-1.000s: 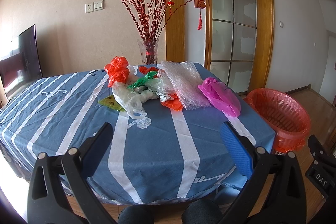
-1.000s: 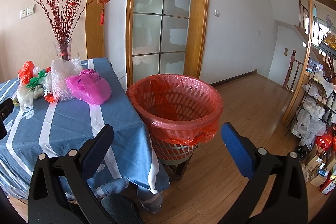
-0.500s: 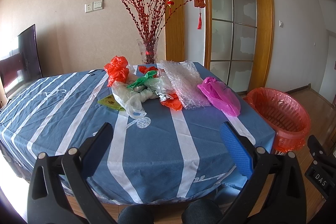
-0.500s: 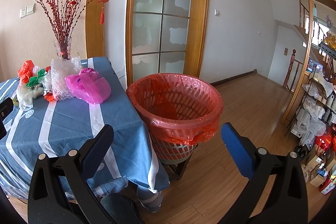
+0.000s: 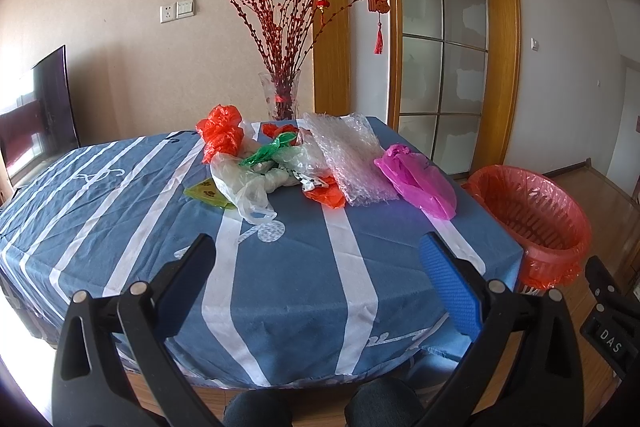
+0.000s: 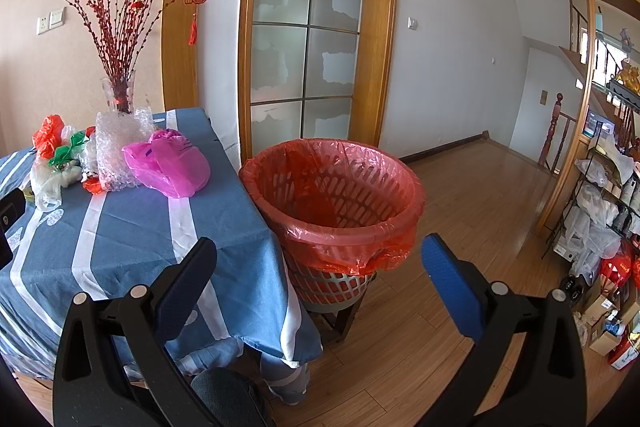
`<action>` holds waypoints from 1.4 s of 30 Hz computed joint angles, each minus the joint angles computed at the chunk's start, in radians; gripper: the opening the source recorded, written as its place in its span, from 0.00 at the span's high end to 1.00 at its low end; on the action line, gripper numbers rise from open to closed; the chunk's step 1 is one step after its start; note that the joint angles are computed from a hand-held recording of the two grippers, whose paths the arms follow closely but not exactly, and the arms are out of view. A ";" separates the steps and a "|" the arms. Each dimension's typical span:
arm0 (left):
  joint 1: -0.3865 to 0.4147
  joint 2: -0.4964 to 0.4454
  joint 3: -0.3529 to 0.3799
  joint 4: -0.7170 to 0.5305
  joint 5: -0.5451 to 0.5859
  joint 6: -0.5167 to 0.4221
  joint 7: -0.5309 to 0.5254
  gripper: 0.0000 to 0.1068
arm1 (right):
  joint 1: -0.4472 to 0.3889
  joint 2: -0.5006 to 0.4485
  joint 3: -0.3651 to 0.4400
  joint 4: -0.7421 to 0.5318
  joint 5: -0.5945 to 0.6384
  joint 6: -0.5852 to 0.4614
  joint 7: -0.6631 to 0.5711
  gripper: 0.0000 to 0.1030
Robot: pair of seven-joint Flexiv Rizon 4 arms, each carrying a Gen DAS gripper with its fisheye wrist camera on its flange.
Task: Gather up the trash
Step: 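Grasp the pink plastic bag with the right tool while the left tool approaches the bubble wrap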
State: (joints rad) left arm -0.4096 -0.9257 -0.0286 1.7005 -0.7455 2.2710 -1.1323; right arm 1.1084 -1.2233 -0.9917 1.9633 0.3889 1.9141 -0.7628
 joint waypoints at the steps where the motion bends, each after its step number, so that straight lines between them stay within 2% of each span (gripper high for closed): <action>1: 0.001 0.001 -0.001 0.002 0.001 -0.001 -0.002 0.07 | -0.001 0.002 0.002 0.001 0.000 0.002 -0.001 0.02; 7: -0.007 -0.002 0.006 -0.002 -0.023 -0.005 0.005 0.07 | -0.017 0.011 0.015 -0.003 -0.004 0.010 -0.009 0.02; 14: -0.006 -0.030 0.023 -0.048 -0.098 -0.040 0.025 0.07 | -0.123 0.069 0.103 -0.093 -0.045 0.044 -0.082 0.02; 21: 0.022 -0.052 0.036 -0.104 -0.208 -0.088 0.065 0.07 | -0.349 0.150 0.328 -0.317 -0.185 0.037 -0.213 0.03; 28: 0.022 -0.080 0.085 -0.180 -0.333 -0.158 0.121 0.07 | -0.533 0.105 0.493 -0.625 -0.341 -0.113 -0.239 0.18; 32: 0.012 -0.109 0.106 -0.246 -0.438 -0.186 0.197 0.07 | -0.644 0.043 0.608 -0.827 -0.474 -0.252 -0.205 0.25; 36: 0.028 -0.129 0.087 -0.298 -0.502 -0.192 0.279 0.07 | -0.737 -0.018 0.749 -0.994 -0.576 -0.383 -0.199 0.27; 39: 0.040 -0.141 0.066 -0.338 -0.536 -0.194 0.347 0.07 | -0.767 -0.051 0.800 -1.067 -0.634 -0.474 -0.196 0.29; 42: 0.067 -0.145 0.030 -0.359 -0.520 -0.190 0.377 0.07 | -0.810 -0.075 0.902 -1.129 -0.677 -0.567 -0.241 0.46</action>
